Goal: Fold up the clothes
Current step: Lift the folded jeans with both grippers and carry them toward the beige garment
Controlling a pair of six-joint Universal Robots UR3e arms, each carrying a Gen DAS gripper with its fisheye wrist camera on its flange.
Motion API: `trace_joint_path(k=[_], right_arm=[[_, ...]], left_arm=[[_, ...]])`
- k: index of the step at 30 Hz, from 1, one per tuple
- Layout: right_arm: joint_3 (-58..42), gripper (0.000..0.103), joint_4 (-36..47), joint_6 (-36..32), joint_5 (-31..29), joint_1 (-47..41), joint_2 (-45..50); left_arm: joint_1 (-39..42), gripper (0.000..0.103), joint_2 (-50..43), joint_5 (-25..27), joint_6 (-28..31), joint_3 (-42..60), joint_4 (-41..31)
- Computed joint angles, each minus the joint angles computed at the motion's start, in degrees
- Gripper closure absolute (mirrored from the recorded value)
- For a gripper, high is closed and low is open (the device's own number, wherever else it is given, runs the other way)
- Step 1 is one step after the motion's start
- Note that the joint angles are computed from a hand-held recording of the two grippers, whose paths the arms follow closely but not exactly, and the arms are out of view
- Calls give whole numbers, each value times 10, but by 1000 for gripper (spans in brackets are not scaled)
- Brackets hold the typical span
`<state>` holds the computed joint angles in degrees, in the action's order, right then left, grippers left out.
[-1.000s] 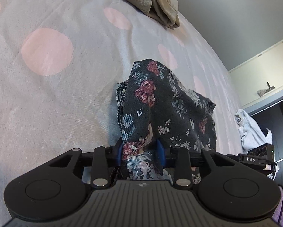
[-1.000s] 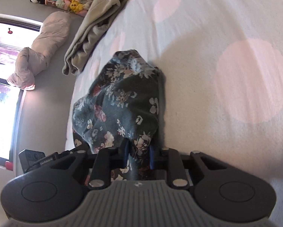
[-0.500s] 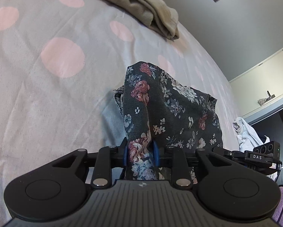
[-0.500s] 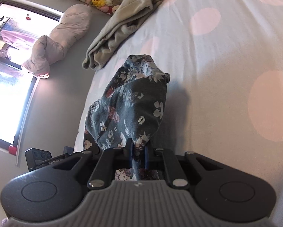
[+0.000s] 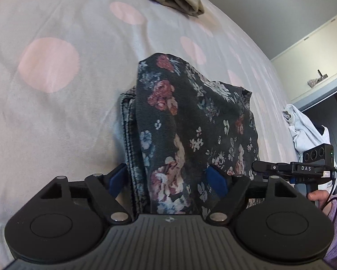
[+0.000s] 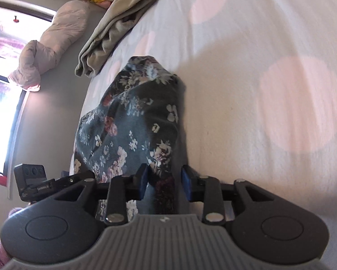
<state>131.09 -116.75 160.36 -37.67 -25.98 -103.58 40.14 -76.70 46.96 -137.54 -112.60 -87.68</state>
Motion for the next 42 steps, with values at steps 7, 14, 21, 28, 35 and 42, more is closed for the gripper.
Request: trace_joint_path(k=[7, 14, 21, 28, 35, 42], right_arm=[[0, 70, -27, 7, 7, 9, 23], [12, 82, -56, 25, 18, 17, 13], [1, 90, 11, 1, 62, -3, -18], [-57, 90, 13, 34, 87, 6, 2], [-232, 90, -8, 132, 99, 59, 128], [-497, 90, -54, 256, 105, 113, 312]], left_arm=[[11, 58, -31, -39, 9, -5, -14], [43, 68, 18, -70, 26, -55, -18], [56, 75, 48, -80, 32, -54, -43], [55, 76, 45, -109, 8, -8, -63], [-2, 76, -66, -107, -112, 144, -3], [-80, 76, -252, -83, -240, 421, 50]])
